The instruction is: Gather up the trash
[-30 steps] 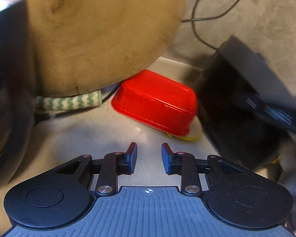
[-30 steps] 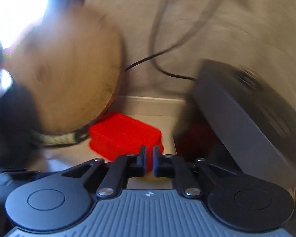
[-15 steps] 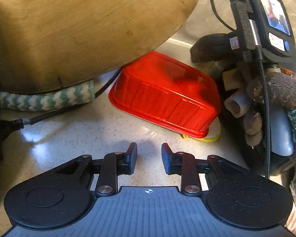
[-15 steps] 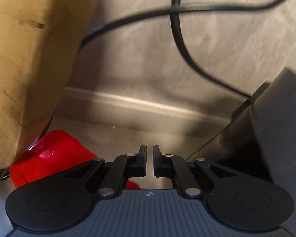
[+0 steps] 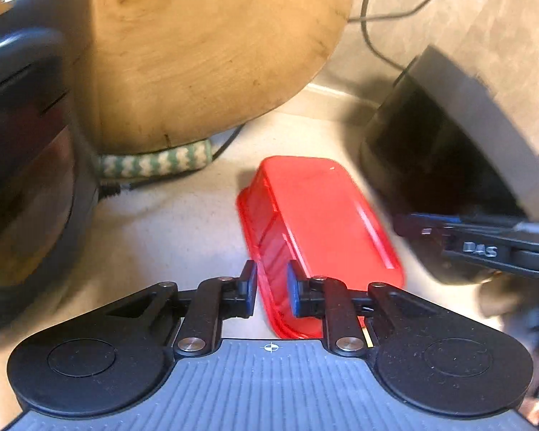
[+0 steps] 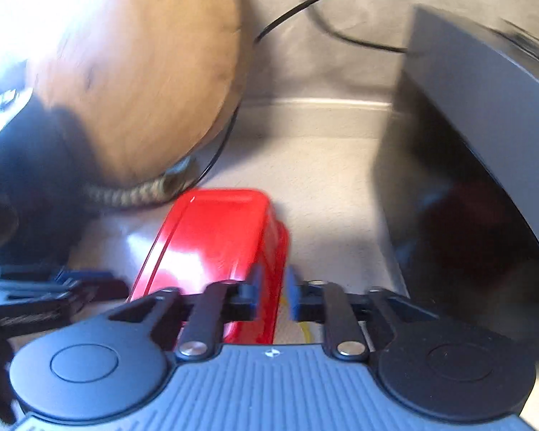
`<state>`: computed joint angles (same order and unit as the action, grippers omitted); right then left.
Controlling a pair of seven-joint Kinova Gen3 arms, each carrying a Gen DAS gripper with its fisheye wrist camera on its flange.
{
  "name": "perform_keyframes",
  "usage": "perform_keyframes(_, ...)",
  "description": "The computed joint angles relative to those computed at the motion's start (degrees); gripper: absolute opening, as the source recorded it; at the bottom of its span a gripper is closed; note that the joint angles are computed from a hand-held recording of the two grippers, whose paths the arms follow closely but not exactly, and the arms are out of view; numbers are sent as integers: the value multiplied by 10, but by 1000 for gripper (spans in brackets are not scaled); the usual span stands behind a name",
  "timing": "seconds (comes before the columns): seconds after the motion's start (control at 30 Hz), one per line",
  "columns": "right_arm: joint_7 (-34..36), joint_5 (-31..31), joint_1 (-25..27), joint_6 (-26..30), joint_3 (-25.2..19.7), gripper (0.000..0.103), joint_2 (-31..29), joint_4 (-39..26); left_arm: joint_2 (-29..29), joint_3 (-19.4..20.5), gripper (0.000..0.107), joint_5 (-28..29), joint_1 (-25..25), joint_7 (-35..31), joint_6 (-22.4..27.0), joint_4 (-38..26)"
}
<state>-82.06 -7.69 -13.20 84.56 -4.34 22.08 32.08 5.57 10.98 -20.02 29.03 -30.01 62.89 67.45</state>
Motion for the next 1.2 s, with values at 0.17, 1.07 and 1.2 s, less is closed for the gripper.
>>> perform_keyframes(0.17, -108, -92, 42, -72, 2, 56, -29, 108, -14, -6, 21, 58, -23, -13, -39, 28)
perform_keyframes(1.07, -89, -287, 134, -134, 97, 67, -333, 516, 15, 41, 15, -178, 273, 57, 303, -140)
perform_keyframes(1.2, -176, -225, 142, -206, 41, 67, -355, 546, -5, 56, 18, -123, 194, -3, 210, -85)
